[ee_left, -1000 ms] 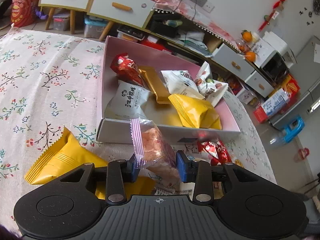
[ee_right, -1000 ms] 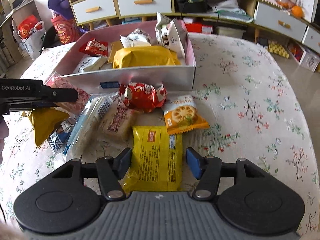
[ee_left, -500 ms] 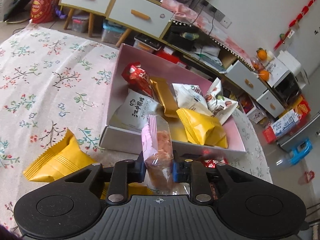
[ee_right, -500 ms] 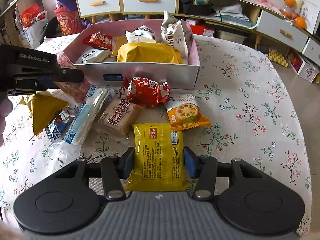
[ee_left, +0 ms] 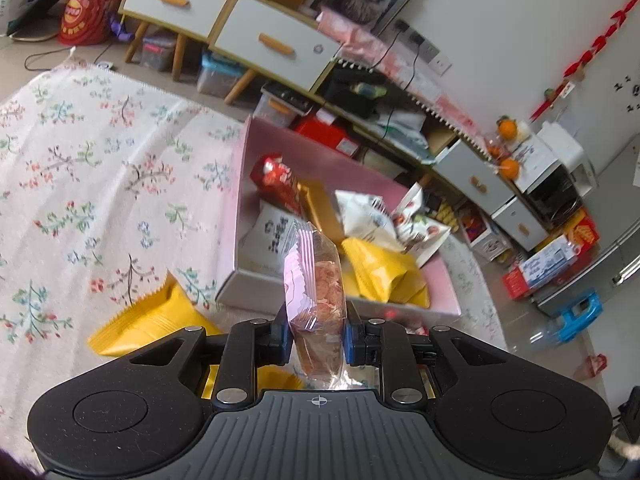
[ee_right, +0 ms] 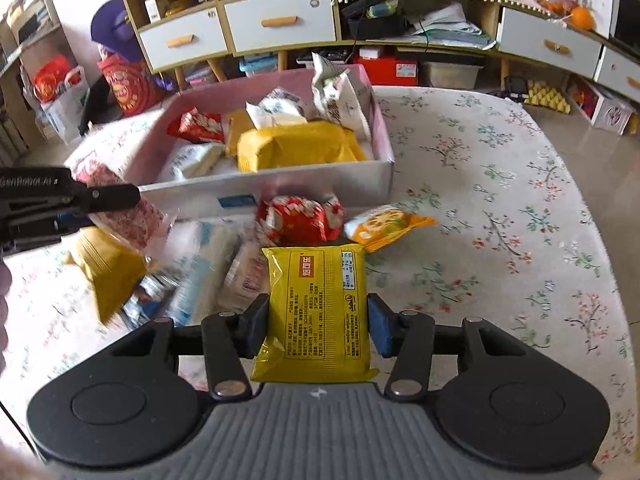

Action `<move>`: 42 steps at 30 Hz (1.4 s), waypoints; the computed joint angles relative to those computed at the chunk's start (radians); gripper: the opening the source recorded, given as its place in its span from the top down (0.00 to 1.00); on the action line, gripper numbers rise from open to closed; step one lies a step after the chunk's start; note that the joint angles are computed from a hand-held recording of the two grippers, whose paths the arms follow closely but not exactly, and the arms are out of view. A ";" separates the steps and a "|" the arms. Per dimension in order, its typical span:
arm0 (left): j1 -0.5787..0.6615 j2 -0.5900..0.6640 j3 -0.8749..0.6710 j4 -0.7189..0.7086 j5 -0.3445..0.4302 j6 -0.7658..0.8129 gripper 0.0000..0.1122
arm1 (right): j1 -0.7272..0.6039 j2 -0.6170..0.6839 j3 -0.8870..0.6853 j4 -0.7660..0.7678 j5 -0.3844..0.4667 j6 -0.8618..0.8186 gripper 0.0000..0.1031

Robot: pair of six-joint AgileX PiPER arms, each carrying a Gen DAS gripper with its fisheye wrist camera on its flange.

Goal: Organize snacks
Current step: 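Carry the pink wafer bag and yellow biscuit packet over the pink box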

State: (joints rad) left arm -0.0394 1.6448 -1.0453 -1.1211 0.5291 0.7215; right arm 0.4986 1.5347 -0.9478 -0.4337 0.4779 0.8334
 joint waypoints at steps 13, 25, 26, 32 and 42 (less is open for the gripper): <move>-0.034 0.046 -0.064 -0.097 -0.087 0.022 0.81 | -0.042 0.056 -0.094 -0.114 -0.178 0.170 0.55; -0.081 0.280 -0.373 0.193 0.004 -0.209 0.81 | -0.105 0.234 -0.226 -0.486 -0.142 0.450 0.54; -0.090 0.290 -0.382 0.216 -0.004 -0.225 0.81 | -0.118 0.250 -0.239 -0.450 -0.154 0.416 0.54; -0.146 0.312 -0.380 0.388 -0.091 -0.322 0.81 | -0.137 0.299 -0.274 -0.358 -0.179 0.308 0.54; -0.177 0.289 -0.355 0.447 -0.153 -0.314 0.78 | -0.129 0.292 -0.260 -0.429 -0.227 0.377 0.51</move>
